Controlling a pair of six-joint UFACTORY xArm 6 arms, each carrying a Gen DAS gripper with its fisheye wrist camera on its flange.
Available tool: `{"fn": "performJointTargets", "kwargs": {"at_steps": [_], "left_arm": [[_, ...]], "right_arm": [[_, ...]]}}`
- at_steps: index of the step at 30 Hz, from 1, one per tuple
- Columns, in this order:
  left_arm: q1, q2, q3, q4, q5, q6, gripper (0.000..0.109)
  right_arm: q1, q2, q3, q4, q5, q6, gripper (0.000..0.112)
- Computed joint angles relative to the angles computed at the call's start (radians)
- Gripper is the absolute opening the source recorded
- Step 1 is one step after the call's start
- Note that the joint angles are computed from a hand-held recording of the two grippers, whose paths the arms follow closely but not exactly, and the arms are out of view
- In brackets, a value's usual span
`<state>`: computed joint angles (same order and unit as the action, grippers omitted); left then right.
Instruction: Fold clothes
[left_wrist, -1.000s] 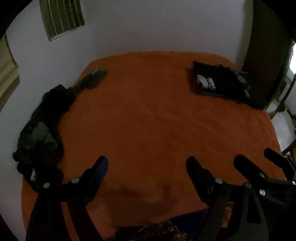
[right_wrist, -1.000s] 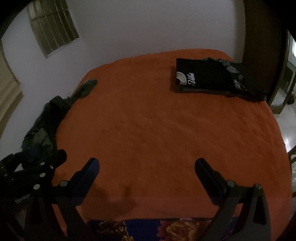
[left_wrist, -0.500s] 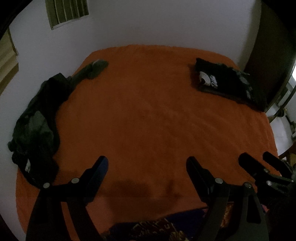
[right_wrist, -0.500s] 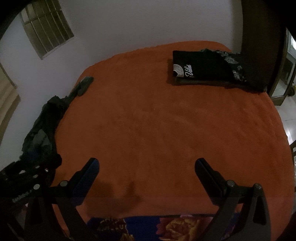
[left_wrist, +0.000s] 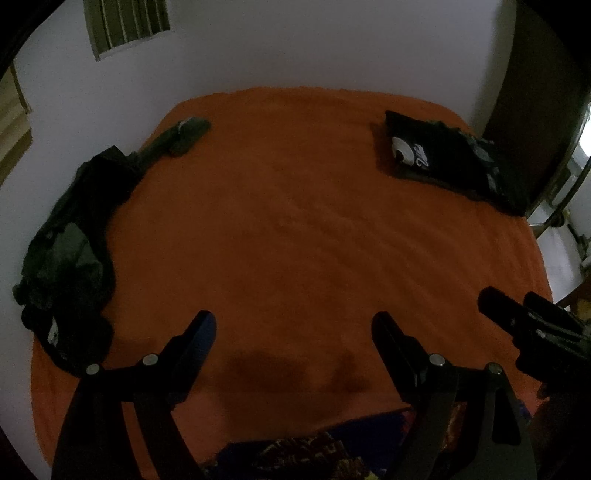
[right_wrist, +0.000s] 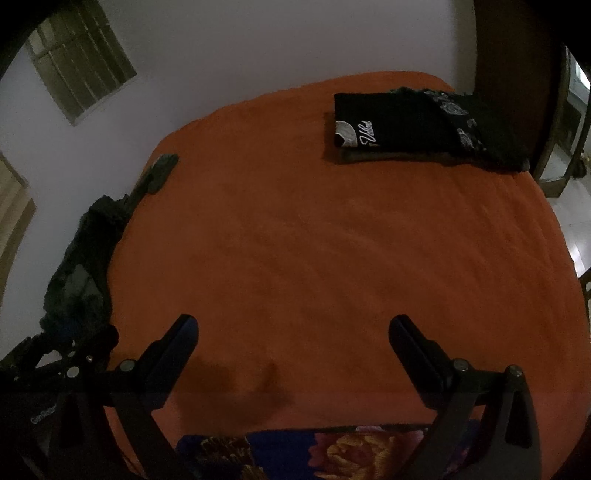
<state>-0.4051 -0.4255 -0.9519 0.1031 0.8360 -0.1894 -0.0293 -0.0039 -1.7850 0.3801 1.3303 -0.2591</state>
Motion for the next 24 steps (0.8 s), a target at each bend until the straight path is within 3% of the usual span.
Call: {"fn": "performJointTargets", "kwargs": {"at_steps": [24], "left_arm": [[-0.006, -0.01, 0.009, 0.011, -0.007, 0.011, 0.087]], "right_arm": [[0.037, -0.014, 0.044, -0.061, -0.032, -0.033, 0.103]]}}
